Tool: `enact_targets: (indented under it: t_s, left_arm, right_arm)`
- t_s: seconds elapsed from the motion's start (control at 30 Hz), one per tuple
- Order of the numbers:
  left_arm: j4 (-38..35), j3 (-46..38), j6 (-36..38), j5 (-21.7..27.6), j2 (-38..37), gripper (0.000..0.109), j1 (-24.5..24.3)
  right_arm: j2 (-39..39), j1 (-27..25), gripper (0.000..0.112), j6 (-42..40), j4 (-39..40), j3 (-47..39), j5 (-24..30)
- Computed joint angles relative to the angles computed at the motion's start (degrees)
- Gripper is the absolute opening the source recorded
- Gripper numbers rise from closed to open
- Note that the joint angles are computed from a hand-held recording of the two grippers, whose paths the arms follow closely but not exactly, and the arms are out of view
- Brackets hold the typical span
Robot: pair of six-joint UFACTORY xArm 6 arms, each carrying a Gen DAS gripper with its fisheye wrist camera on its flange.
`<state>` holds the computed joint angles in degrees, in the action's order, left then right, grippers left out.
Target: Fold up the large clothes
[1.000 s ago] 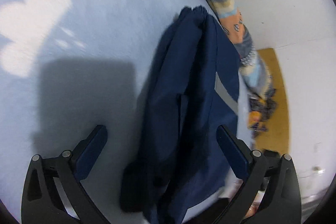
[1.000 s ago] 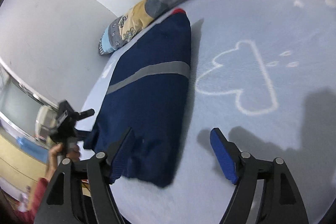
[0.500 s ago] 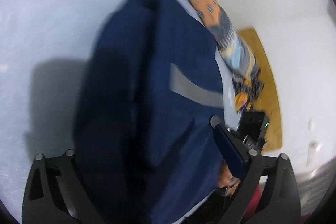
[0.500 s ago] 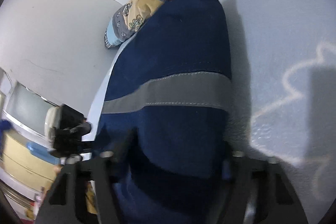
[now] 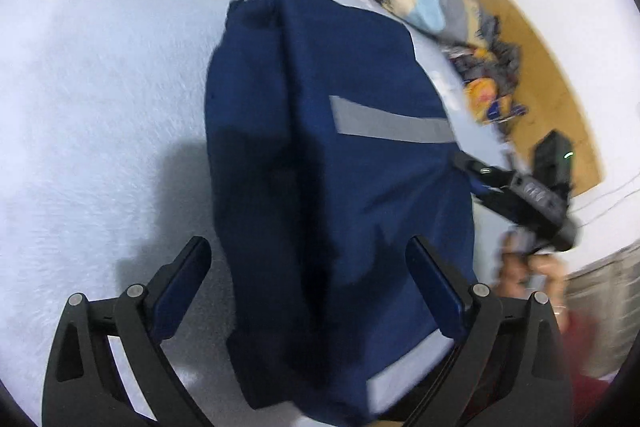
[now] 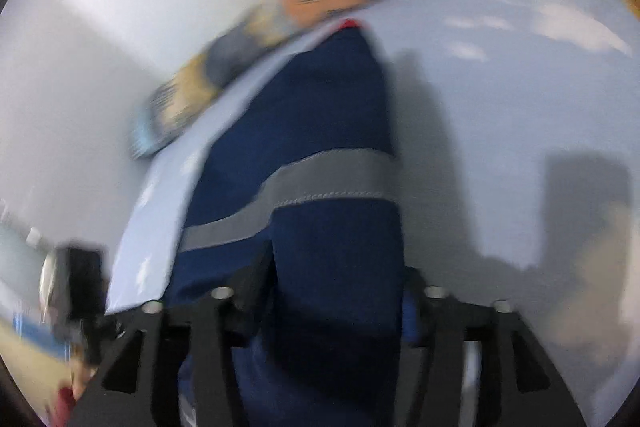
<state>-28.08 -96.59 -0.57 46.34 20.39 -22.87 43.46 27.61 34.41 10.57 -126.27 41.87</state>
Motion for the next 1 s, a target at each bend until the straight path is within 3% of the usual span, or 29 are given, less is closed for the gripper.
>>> enact_targets:
  t_s: [0.03,0.1,0.17,0.23,0.27,0.33,0.37,0.43,0.47,0.57,0.67,0.77,0.87,1.0]
  left_arm:
    - [6.0,1.6,-4.1,-2.7,-1.4,0.098,-1.2]
    - [18.0,5.1,-11.7,-8.0,-4.1,0.098,-3.3]
    - [30.0,8.7,-15.6,-11.2,-7.3,0.098,-5.3]
    - [42.0,9.4,-22.5,-10.0,-7.5,0.099,-7.0]
    - [46.2,8.8,-24.8,-7.1,-6.8,0.099,-8.2]
    - [49.9,7.0,-26.8,-0.8,-3.9,0.100,-9.4]
    - [51.0,6.9,-28.0,1.0,-3.1,0.100,-9.5]
    - [53.1,7.0,-30.8,1.2,-2.9,0.100,-9.9]
    - [56.3,7.4,-33.8,1.1,-3.7,0.099,-10.4]
    - [63.1,12.3,-41.2,-1.8,-8.4,0.099,-12.0]
    - [69.9,17.8,-49.0,-4.2,-13.2,0.099,-14.6]
    - [74.1,20.9,-52.8,-5.8,-15.7,0.099,-16.3]
    - [80.9,23.2,-58.5,-6.5,-17.2,0.099,-17.8]
    - [80.2,26.5,-61.1,-8.1,-19.3,0.099,-17.5]
  right_arm:
    - [-2.2,0.1,0.064,3.6,-2.5,3.0,0.0]
    - [-9.3,0.2,0.064,6.7,-5.5,14.2,-6.2]
    - [-16.1,1.6,0.063,11.6,-14.5,23.7,-11.5]
    - [-19.4,3.8,0.058,10.4,-17.7,28.1,-13.9]
    - [-19.9,5.0,0.050,9.8,-18.5,28.6,-13.7]
    - [-20.0,7.5,0.040,5.0,-15.8,29.3,-12.2]
    - [-19.4,8.4,0.040,3.0,-14.5,28.7,-9.4]
    - [-16.1,10.0,0.041,2.8,-16.1,24.1,-1.7]
    - [-15.4,10.2,0.042,2.9,-17.1,23.0,-1.2]
    - [-19.4,10.8,0.043,6.3,-20.9,28.2,-7.0]
    - [-25.0,12.3,0.048,17.6,-35.6,35.1,-12.6]
    - [-27.4,15.0,0.052,24.9,-45.4,37.3,-10.0]
    - [-27.7,16.8,0.054,27.5,-49.2,36.8,-8.2]
    - [-28.7,17.2,0.061,30.9,-53.4,37.7,-7.4]
